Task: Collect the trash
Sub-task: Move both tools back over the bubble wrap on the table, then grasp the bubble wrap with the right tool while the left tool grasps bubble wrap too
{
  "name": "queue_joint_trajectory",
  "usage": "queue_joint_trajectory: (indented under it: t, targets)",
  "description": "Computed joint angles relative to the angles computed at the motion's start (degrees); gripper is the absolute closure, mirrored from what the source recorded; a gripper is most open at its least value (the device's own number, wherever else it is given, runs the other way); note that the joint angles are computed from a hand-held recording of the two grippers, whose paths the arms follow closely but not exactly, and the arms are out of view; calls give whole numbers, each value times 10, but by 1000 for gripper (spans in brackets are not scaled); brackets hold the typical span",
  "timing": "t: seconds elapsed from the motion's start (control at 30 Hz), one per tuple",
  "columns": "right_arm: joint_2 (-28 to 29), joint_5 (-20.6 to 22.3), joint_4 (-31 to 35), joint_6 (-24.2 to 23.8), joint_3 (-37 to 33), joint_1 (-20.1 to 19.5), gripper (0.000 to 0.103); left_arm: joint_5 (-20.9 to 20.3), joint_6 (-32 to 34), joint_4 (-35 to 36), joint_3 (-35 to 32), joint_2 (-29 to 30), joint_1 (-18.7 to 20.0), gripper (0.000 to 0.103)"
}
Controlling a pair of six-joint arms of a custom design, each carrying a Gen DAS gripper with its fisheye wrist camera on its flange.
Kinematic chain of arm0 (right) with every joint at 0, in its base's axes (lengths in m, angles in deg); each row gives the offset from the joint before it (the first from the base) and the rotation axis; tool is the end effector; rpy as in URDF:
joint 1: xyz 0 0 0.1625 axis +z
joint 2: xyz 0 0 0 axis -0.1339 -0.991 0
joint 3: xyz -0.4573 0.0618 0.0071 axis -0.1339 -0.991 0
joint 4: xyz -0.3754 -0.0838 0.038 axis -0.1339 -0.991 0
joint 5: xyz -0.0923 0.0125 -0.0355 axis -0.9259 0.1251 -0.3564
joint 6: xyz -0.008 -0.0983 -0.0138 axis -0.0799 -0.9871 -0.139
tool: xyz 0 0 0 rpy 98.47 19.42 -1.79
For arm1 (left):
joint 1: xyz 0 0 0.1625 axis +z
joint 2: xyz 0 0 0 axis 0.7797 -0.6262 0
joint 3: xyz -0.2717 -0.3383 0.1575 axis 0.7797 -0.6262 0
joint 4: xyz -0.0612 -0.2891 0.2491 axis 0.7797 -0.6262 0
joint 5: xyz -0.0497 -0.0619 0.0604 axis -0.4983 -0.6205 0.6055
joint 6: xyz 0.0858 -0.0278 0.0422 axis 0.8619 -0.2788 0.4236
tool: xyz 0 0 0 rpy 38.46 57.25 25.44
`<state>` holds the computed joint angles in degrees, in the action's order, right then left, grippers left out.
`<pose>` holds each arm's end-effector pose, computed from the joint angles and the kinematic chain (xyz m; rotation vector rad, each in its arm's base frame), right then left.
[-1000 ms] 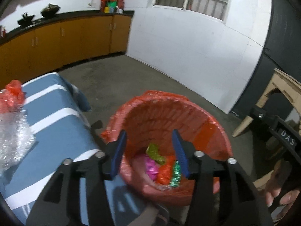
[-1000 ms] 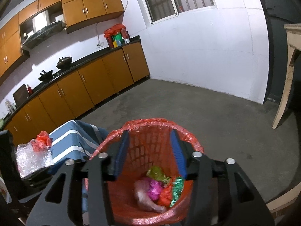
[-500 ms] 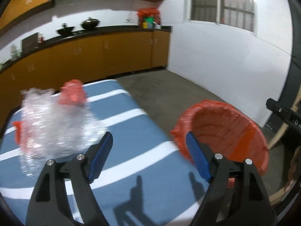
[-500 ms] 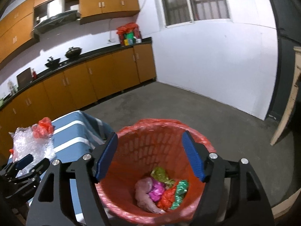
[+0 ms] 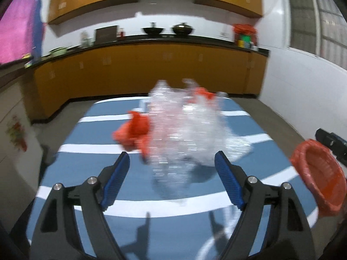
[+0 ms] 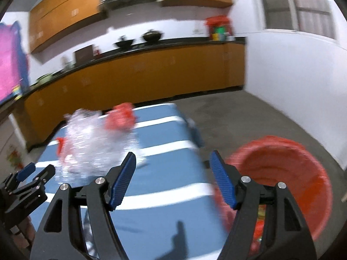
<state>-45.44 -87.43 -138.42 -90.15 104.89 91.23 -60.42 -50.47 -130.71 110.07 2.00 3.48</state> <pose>0.0465 -0.6812 0.2372 0.6414 -2.3074 1.1673 -0.2043 -0.6712 0.0230 0.2378 2.0288 -1.2363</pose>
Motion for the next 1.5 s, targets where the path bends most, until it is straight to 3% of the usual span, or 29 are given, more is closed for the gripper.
queue_joint_trajectory:
  t: [0.37, 0.53, 0.63, 0.67, 0.73, 0.83, 1.03, 1.33, 1.5]
  targets:
    - [95, -2, 140, -6, -95, 65, 36, 35, -10, -65, 64, -52, 21, 24]
    - [133, -37, 133, -33, -127, 82, 35, 36, -31, -62, 80, -65, 27, 24]
    - [143, -53, 141, -25, -144, 80, 36, 33, -36, -62, 83, -67, 30, 24]
    - [143, -57, 150, -18, -148, 78, 38, 32, -38, -59, 83, -67, 31, 24]
    - [138, -61, 171, -7, -149, 72, 61, 28, -45, -52, 83, -67, 32, 24]
    - [129, -63, 192, -6, -145, 65, 74, 16, -51, -41, 79, -65, 35, 24]
    - [105, -47, 188, -4, -120, 53, 86, -5, -33, -28, 56, -55, 35, 24]
    - [72, -33, 155, 1, -81, 32, 90, -62, -45, 63, -2, -41, 44, 25]
    - [62, -33, 151, 9, -74, 23, 90, -84, -75, 143, -48, -29, 55, 31]
